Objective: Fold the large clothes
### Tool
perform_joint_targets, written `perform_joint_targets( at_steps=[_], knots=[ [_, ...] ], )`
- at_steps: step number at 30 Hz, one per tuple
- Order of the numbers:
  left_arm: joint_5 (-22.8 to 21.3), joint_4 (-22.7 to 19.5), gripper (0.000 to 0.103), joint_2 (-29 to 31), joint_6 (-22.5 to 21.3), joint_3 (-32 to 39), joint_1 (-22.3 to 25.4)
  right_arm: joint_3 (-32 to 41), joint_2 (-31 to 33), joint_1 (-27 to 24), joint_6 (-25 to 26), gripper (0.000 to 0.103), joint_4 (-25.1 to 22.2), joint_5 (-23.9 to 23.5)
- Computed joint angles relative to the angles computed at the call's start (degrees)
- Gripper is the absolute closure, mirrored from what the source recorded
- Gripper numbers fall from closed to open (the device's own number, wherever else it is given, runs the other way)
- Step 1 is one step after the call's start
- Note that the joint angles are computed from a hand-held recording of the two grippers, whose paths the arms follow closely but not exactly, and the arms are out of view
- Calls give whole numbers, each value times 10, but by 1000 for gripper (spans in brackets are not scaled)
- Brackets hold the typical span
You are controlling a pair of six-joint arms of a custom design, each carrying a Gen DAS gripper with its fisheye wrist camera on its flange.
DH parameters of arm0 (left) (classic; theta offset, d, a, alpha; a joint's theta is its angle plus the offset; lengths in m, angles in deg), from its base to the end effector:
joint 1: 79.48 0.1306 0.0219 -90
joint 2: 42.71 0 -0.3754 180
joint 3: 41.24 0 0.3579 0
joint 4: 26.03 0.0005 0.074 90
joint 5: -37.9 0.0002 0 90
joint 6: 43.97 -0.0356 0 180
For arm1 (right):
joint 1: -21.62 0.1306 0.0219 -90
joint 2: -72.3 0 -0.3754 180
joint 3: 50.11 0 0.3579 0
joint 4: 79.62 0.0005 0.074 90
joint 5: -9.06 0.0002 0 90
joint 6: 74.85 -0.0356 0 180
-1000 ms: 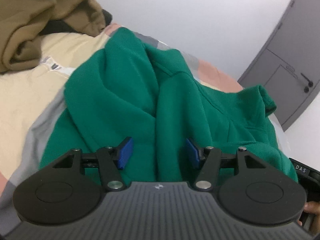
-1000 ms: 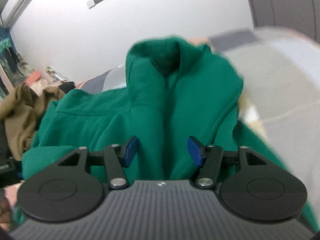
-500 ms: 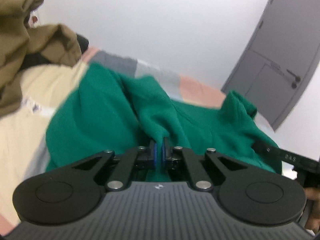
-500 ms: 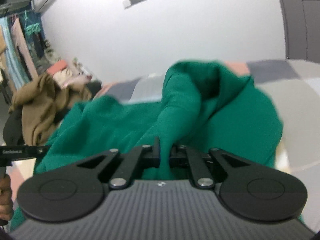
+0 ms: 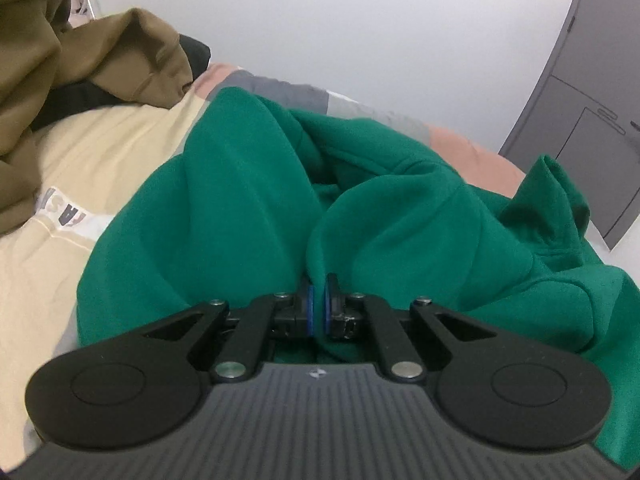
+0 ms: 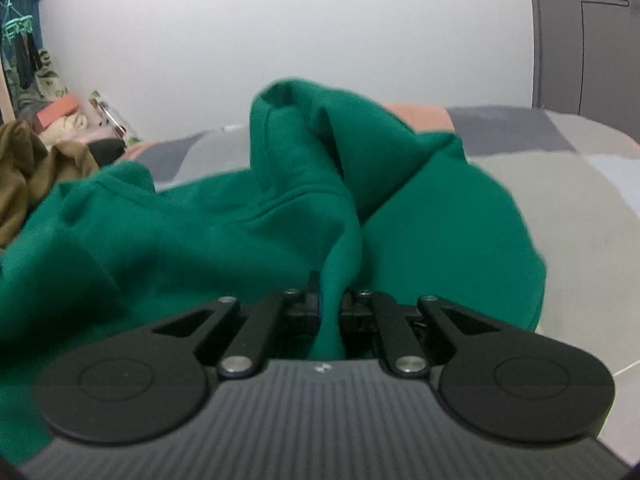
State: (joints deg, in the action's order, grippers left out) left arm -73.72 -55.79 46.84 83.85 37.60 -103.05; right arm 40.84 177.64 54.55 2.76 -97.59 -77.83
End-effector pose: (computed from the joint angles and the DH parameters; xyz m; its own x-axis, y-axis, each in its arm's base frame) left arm 0.4193 -0.1692 0.3698 -0.5403 -0.3862 -0.7476 -0.2741 0.9208 -0.2776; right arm 0.4716 0.3026 0.3449 -0.5470 -0.0990 -0.8313 -0.3962 0.9053 0.1529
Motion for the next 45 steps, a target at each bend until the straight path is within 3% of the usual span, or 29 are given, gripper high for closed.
perform_joint_targets(
  at_steps=[3,6,8,11,14,19,23,30,35,45],
  knots=[
    [3,-3,95,-7,2,1,0,-11,-9,2,0,93,8,-2],
    [0,-18,82,-23,3,0,-13,-19,-29,3,-9,88,-6,-7],
    [-7,-18,78,-40,6,-9,-26,-32,-50,1,-23,72,-10,-8],
    [-25,-27,68,-68,19,-17,-53,-65,-91,7,-41,61,11,-16],
    [-37,-32,58,-92,16,-18,-85,-104,-139,17,-57,61,33,-24],
    [-53,-33,57,-100,15,-9,-145,-154,-198,39,-107,60,54,-62],
    [-46,-32,57,-86,14,-3,-168,-167,-212,67,-105,60,48,-73],
    [-12,-32,57,-53,14,1,-157,-162,-186,87,-71,61,44,-68],
    [1,-60,57,-12,8,23,-152,-157,-161,82,-64,61,42,-88],
    [5,-68,57,11,15,31,-150,-148,-133,69,-97,62,17,-118]
  ],
)
